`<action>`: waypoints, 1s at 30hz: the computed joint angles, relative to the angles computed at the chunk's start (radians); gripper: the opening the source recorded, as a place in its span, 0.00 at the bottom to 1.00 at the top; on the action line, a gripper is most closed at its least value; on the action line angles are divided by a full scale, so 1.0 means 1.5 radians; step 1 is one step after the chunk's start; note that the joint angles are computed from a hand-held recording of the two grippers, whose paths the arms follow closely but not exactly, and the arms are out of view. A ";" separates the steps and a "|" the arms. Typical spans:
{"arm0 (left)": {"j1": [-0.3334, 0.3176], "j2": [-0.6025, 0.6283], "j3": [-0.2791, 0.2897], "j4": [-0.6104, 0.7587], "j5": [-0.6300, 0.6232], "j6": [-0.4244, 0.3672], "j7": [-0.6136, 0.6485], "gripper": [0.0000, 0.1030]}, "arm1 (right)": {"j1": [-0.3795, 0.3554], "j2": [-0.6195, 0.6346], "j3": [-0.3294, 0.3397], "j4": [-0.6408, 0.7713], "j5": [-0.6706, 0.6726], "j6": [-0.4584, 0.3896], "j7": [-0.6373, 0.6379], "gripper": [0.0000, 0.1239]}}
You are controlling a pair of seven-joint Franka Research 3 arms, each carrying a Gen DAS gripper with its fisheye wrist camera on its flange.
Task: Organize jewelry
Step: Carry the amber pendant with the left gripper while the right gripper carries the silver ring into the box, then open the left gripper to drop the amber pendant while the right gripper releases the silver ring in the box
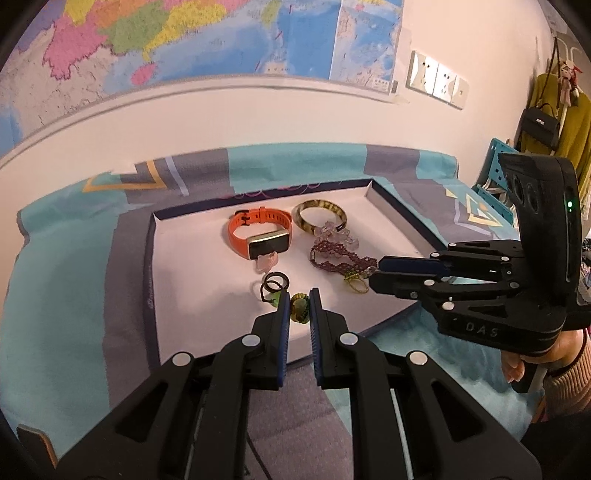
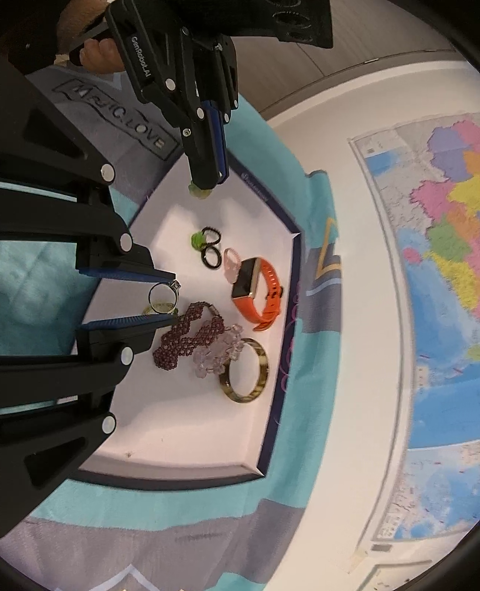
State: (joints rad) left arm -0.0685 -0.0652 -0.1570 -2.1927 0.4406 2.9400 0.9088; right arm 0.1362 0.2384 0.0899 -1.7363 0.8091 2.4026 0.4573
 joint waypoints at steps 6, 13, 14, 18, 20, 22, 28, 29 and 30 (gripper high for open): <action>-0.009 0.040 0.005 0.023 -0.071 -0.011 0.053 0.11 | 0.008 0.022 0.000 0.015 -0.033 0.008 0.038 0.13; -0.010 0.058 0.007 0.034 -0.069 -0.022 0.048 0.11 | 0.005 0.021 0.004 0.012 -0.037 0.015 0.051 0.14; -0.010 0.057 0.007 0.032 -0.068 -0.021 0.046 0.12 | 0.004 0.020 0.004 0.010 -0.035 0.016 0.050 0.14; -0.010 0.042 0.007 0.018 -0.037 -0.014 0.018 0.29 | -0.001 0.005 0.005 -0.006 -0.018 0.017 0.041 0.21; -0.008 0.031 0.007 0.009 0.008 -0.010 -0.023 0.40 | -0.004 -0.011 0.005 -0.023 0.001 0.022 0.025 0.26; -0.003 0.013 0.003 -0.005 0.059 -0.008 -0.069 0.44 | -0.007 -0.029 0.003 -0.044 0.027 0.032 0.009 0.34; 0.022 -0.037 -0.025 -0.038 0.229 -0.030 -0.235 0.80 | 0.001 -0.085 -0.009 -0.116 0.084 0.081 -0.037 0.61; 0.029 -0.048 -0.032 -0.043 0.261 -0.035 -0.270 0.89 | 0.003 -0.093 -0.011 -0.127 0.091 0.090 -0.045 0.68; 0.034 -0.055 -0.038 -0.048 0.284 -0.039 -0.296 0.95 | 0.007 -0.104 -0.013 -0.143 0.098 0.110 -0.053 0.73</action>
State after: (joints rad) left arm -0.0179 -0.1484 -0.2133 -2.2644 0.8662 2.8813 0.4643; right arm 0.1469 0.0819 0.0705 -1.9514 0.9568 2.5678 0.3777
